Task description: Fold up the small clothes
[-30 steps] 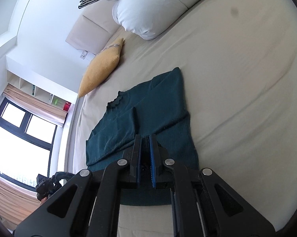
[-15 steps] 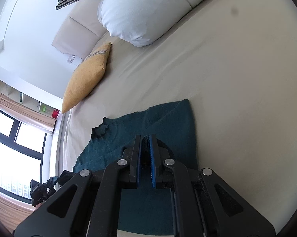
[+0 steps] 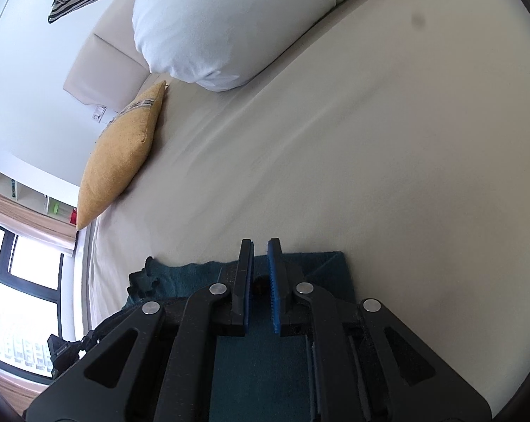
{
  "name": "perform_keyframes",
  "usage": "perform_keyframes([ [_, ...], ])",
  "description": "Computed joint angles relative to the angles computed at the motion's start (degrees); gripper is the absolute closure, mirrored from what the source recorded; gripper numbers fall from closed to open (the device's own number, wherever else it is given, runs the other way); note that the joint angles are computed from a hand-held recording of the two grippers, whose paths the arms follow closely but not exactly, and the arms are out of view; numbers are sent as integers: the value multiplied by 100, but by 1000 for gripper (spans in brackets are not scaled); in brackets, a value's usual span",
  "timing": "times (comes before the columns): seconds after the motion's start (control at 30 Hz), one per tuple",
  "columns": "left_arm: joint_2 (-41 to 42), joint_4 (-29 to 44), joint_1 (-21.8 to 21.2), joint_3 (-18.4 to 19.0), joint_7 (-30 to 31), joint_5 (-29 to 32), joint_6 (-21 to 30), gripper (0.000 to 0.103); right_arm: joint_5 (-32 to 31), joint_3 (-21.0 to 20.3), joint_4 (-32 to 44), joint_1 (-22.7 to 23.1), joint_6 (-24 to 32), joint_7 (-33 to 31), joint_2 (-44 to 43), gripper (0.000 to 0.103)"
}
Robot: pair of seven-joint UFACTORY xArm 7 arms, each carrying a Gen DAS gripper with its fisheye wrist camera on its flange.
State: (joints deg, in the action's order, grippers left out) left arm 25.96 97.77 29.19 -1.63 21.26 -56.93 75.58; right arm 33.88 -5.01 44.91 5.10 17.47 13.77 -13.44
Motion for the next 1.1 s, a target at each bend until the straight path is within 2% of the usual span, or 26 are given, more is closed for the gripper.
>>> perform_keyframes([
  [0.03,65,46,-53,14,-47,81,-67,95,-160,54,73,-67,-35,103,122,92],
  [0.07,102,47,-62,18,-72,91,-149,83,-399,128,159,-158,-29,256,247,91],
  [0.1,144,46,-24,2,-96,26,-170,73,-568,175,205,-218,-30,363,326,84],
  [0.13,156,3,46,-23,-102,-111,-188,55,-681,212,235,-258,-82,466,403,67],
  [0.17,118,-66,94,-27,-50,-182,-231,51,-663,207,232,-252,-131,464,428,57],
  [0.2,61,-112,106,-10,15,-150,-259,51,-563,173,159,-223,-207,376,370,46],
  [0.3,-206,-350,222,27,300,-211,-144,51,-628,177,-132,-241,-444,431,116,46],
  [0.4,-656,-771,216,182,777,-126,-107,51,-653,90,-410,-110,-363,279,-234,46],
  [0.53,-1272,-1453,130,488,1447,72,-47,51,-1328,371,-855,-209,-194,475,-787,46],
  [0.63,-1689,-1993,-5,717,1800,277,-101,51,-1540,421,-1248,-41,-146,542,-1261,46],
  [0.8,-2368,-2892,-299,1006,2375,604,-484,51,-2293,909,-1719,-64,240,835,-1998,46],
  [0.87,-2635,-3215,-426,1096,2635,672,-825,51,-2554,1087,-1893,-59,395,1027,-2290,46],
  [1.1,-3184,-3795,-802,1299,3107,1037,-1369,53,-2784,939,-2178,62,606,1379,-2657,50],
])
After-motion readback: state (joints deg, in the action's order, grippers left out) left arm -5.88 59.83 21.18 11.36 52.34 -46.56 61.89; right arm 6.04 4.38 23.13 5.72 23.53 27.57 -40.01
